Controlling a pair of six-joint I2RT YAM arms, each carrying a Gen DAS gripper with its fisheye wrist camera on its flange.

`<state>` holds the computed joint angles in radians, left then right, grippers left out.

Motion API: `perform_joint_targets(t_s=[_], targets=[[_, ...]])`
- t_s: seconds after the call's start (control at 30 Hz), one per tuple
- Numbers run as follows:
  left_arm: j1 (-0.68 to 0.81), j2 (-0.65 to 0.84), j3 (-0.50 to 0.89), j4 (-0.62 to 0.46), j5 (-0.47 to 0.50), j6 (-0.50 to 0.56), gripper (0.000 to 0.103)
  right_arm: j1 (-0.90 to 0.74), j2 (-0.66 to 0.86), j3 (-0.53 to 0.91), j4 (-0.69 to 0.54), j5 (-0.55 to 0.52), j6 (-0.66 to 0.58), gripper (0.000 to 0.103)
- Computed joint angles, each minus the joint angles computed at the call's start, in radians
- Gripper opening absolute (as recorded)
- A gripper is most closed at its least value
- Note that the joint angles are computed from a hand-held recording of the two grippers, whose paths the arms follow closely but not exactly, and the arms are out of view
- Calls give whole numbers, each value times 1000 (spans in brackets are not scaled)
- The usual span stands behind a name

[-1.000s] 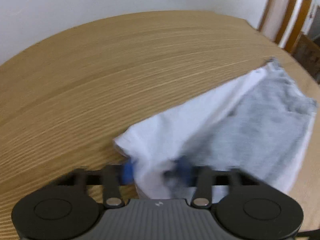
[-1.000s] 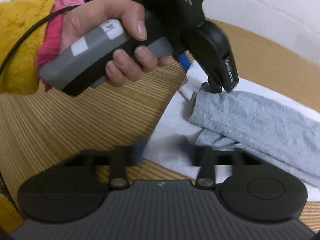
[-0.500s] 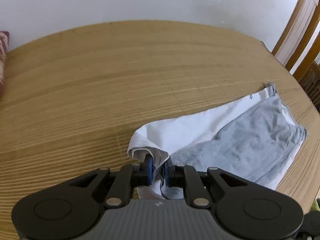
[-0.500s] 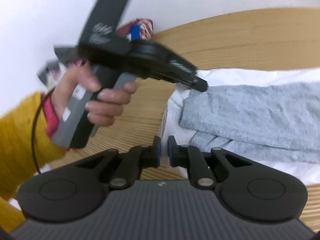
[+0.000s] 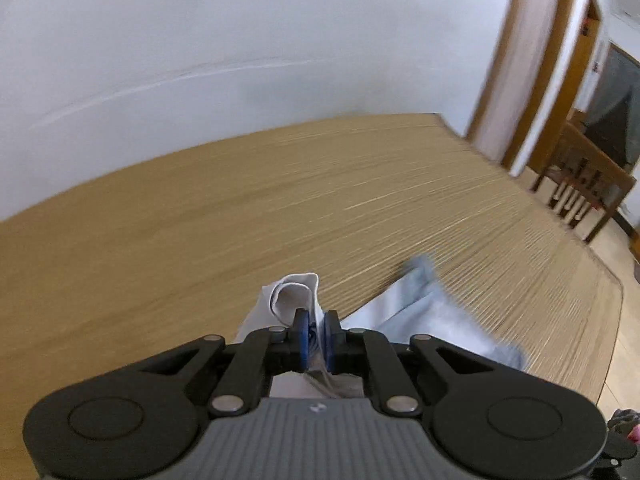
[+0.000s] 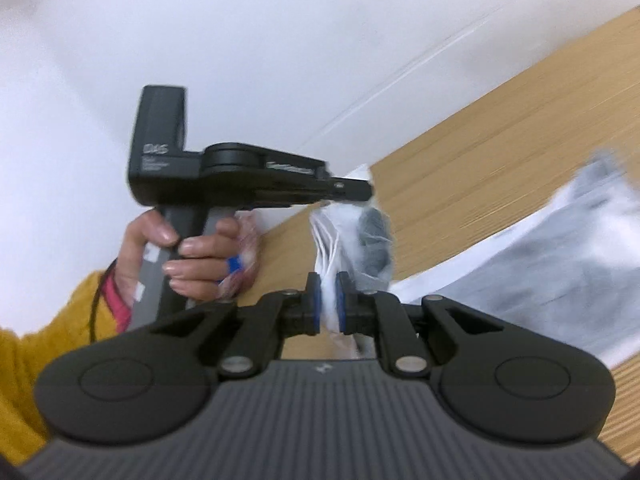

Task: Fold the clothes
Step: 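Grasp a white shirt corner with the left gripper while the right gripper grasps another, then lift the folded shirt with both grippers and flip it over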

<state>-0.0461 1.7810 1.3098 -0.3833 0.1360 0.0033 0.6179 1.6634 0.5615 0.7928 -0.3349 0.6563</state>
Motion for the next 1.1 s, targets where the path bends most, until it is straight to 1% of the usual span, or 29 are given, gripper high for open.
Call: perform_joint_targets(t_s=[0.03, 0.1, 0.17, 0.23, 0.3, 0.33, 0.37, 0.4, 0.43, 0.47, 0.5, 0.53, 0.6, 0.63, 0.67, 0.7, 0.77, 0.83, 0.9, 0.97, 1.03, 1.07, 1.1], targets=[[-44, 52, 50, 1, -17, -11, 8, -55, -8, -24, 18, -17, 9, 11], [-129, 197, 202, -29, -50, -30, 8, -162, 1, -58, 58, -56, 34, 11], [-198, 353, 388, -90, -83, -45, 8, -249, 38, -66, 82, -69, 29, 11], [-251, 506, 573, -156, -116, -46, 8, -318, 87, -54, 74, -72, -4, 11], [-290, 654, 757, -239, -143, -27, 9, -375, 157, -9, 34, -67, -47, 11], [-307, 720, 843, -288, -168, -19, 10, -401, 207, 49, -16, -72, -70, 11], [-323, 787, 933, -344, -199, -14, 12, -409, 241, 74, -55, -58, -100, 11], [-332, 842, 1007, -387, -215, -2, 15, -411, 269, 91, -89, -35, -136, 11], [-338, 867, 1031, -396, -231, 11, 17, -412, 298, 109, -121, -10, -169, 11], [-344, 881, 1038, -395, -249, 23, 18, -409, 325, 126, -147, 17, -198, 10], [-347, 870, 1014, -378, -255, 33, 19, -404, 344, 131, -141, 31, -213, 5], [-346, 852, 995, -370, -245, 38, 19, -405, 358, 133, -118, 24, -213, 6], [-332, 802, 965, -360, -210, 48, 24, -408, 377, 177, -141, 18, -208, 12], [-324, 749, 903, -331, -203, 51, 26, -407, 376, 190, -153, 25, -208, 12], [-315, 693, 838, -302, -198, 54, 32, -410, 341, 174, -169, 42, -221, 14], [-304, 630, 756, -261, -194, 55, 37, -432, 276, 133, -190, 46, -249, 15], [-280, 509, 601, -188, -192, 57, 42, -437, 191, 89, -204, 81, -292, 17], [-256, 421, 481, -144, -197, 61, 44, -421, 137, 73, -210, 98, -331, 19], [-236, 377, 410, -128, -191, 71, 45, -397, 103, 92, -251, 57, -378, 21], [-237, 417, 446, -160, -190, 68, 45, -371, 116, 132, -287, 10, -416, 22], [-243, 481, 495, -171, -160, 72, 45, -340, 156, 178, -323, -27, -459, 21], [-252, 527, 529, -164, -151, 83, 45, -324, 167, 186, -336, -24, -474, 21], [-265, 582, 575, -167, -171, 94, 45, -313, 189, 206, -351, -11, -484, 20]])
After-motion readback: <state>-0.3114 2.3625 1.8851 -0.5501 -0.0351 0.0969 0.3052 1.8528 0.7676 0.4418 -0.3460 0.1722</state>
